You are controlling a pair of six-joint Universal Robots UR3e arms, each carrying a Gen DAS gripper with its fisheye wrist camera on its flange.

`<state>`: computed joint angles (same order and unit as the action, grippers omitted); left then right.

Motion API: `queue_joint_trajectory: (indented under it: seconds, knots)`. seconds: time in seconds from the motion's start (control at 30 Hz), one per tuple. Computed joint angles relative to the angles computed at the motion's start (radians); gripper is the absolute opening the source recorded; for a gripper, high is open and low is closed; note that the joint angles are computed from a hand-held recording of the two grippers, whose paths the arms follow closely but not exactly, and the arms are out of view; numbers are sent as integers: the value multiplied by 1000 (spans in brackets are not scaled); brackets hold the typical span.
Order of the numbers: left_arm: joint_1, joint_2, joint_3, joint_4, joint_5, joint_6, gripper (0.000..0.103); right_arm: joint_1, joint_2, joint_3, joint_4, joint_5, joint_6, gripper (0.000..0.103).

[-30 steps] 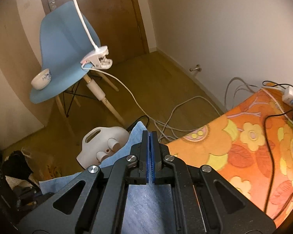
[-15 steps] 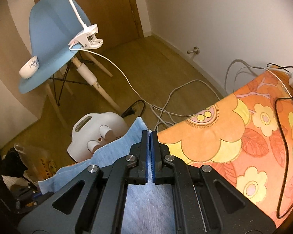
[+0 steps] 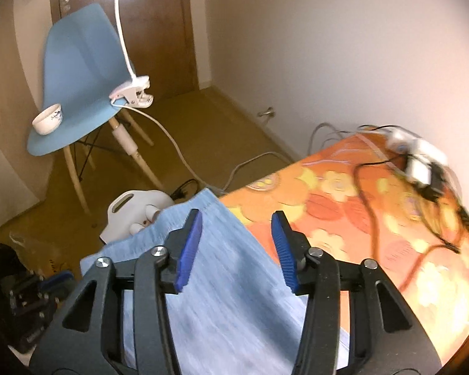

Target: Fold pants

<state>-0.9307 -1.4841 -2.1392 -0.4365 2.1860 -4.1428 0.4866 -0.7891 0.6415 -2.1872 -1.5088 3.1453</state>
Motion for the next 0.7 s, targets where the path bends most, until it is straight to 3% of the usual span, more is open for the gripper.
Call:
queue_joint_trajectory:
  seconds: [0.17,0.4,0.53,0.7]
  knots:
    - [-55,-117,191,-43,9,58,20,-52,-355,497,-180,-50,-6,52]
    - [-132,-396,612,-128,-29,166,20,-239,-824,987,-211,-46,-51,53]
    - [-168,-601,931,-207,-77,222,23,-439,-1113,1192,-129,16,-134,53]
    - [-202,-901,1436,-371,-158,317,29,-933,-1532,1327,212,255,-409,53]
